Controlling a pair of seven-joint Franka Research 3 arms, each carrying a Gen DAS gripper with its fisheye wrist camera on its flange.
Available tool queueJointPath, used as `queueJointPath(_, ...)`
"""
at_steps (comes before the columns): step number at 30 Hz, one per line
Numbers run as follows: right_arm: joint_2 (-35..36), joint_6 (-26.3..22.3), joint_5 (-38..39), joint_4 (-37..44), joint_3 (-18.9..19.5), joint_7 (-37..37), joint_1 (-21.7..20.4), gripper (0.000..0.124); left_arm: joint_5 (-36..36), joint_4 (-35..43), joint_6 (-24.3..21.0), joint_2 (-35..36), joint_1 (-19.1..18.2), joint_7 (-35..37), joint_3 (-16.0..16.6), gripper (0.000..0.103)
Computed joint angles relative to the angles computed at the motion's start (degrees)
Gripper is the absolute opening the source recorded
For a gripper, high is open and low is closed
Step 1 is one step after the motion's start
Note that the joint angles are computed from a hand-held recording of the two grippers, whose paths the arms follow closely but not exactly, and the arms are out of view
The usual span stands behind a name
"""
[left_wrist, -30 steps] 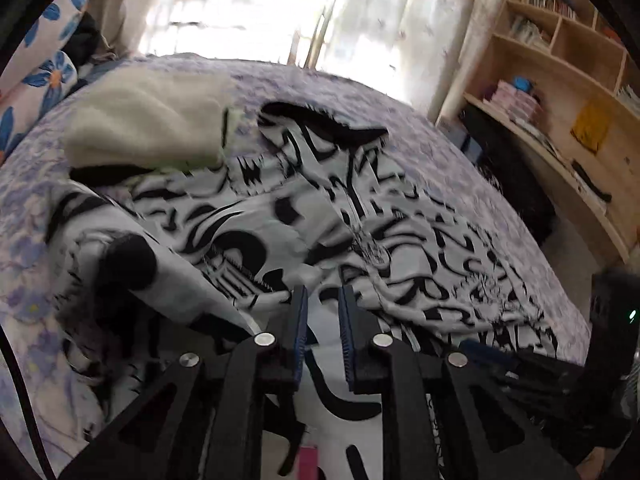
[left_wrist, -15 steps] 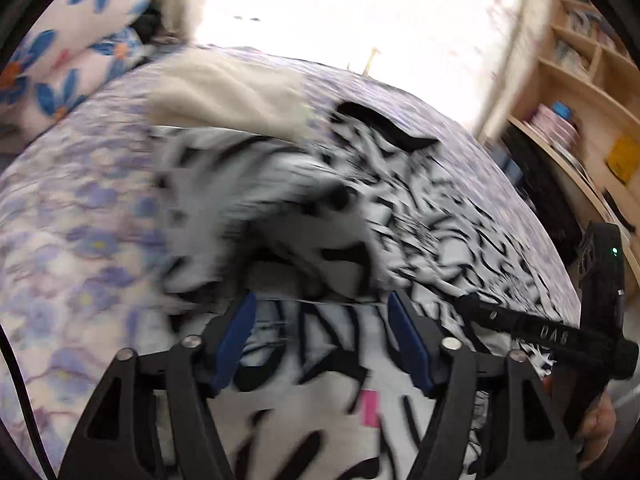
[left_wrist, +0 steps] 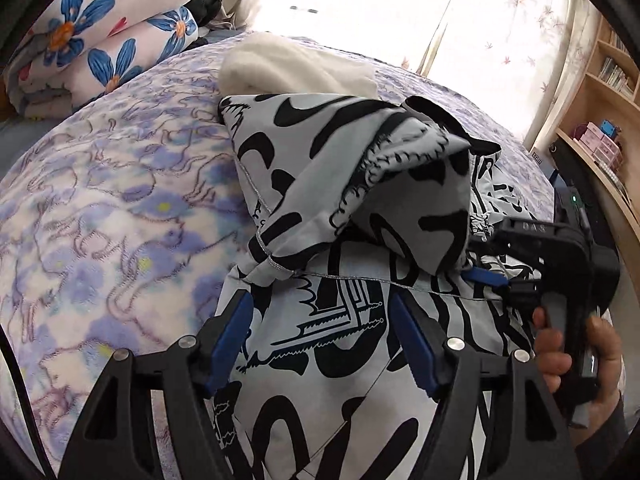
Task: Fold large clothes
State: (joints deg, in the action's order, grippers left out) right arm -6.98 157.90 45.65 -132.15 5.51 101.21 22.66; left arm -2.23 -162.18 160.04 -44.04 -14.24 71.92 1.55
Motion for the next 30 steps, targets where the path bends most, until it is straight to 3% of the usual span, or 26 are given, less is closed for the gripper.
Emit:
queueJointPath(1, 0.3, 0.3, -1.6, 0.5, 0.3, 0.1, -0.1, 0.038, -0.1, -0.1, 0.1, 0.0, 0.0, -0.2, -0.1, 0.07)
queueJointPath(2, 0.6, 0.5, -4.8, 1.2, 0.7, 0.8, -0.3, 0.016, -0.2, 0.1, 0.0, 0.3, -0.1, -0.3, -0.2, 0.07)
queueJointPath(4, -0.1, 2.5, -7.0, 1.4, 1.0, -0.6, -0.1, 0.014, -0.2, 0.3, -0.2, 0.3, 0.0, -0.7, -0.5, 0.07)
queueJointPath(7, -4.0, 9.5, -16.0, -0.9, 3.0, 2.6, -1.3, 0.012, 0.4, 0.2, 0.1, 0.0, 0.7, -1.2, -1.1, 0.07)
queueJointPath(11, -12.9, 14.3, -36.9, -6.1, 11.9, 17.8, -13.5, 0.011, 1.5, 0.1, 0.4, -0.2, 1.4, -1.7, -1.6, 0.07)
queueJointPath(13, -19.4, 13.0, -44.5, -9.3, 17.0, 24.0, -21.4, 0.011, 1.4, 0.1, 0.2, -0.2, 0.8, -1.4, -0.9, 0.07)
queueJointPath(15, -24.6, 8.4, -48.4, -11.9, 18.2, 26.4, -24.7, 0.011, 1.0, 0.2, -0.1, 0.0, 0.1, -0.7, 0.1, 0.07)
queueJointPath(19, -28.7, -6.2, -48.0, -15.6, 10.8, 23.9, -19.7, 0.016, -0.6, 0.7, -1.3, 0.5, -1.6, 1.4, 1.7, 0.07)
queueJointPath(22, -30.0, -11.9, -44.7, -18.7, 4.8, 20.3, -16.0, 0.021, -1.9, 1.9, -2.3, 1.2, -3.0, 4.0, 3.0, 0.07)
queueJointPath(25, -31.1, -11.8, -42.2, -20.4, 2.0, 18.9, -15.6, 0.023, -3.1, 5.3, -3.2, 4.4, -3.6, 7.6, 4.2, 0.071)
queueJointPath(30, -25.6, -4.8, -35.9, -17.2, -2.9, 12.3, -13.7, 0.059, -6.4, 14.2, -4.4, 14.8, -3.3, 14.3, 5.6, 0.076)
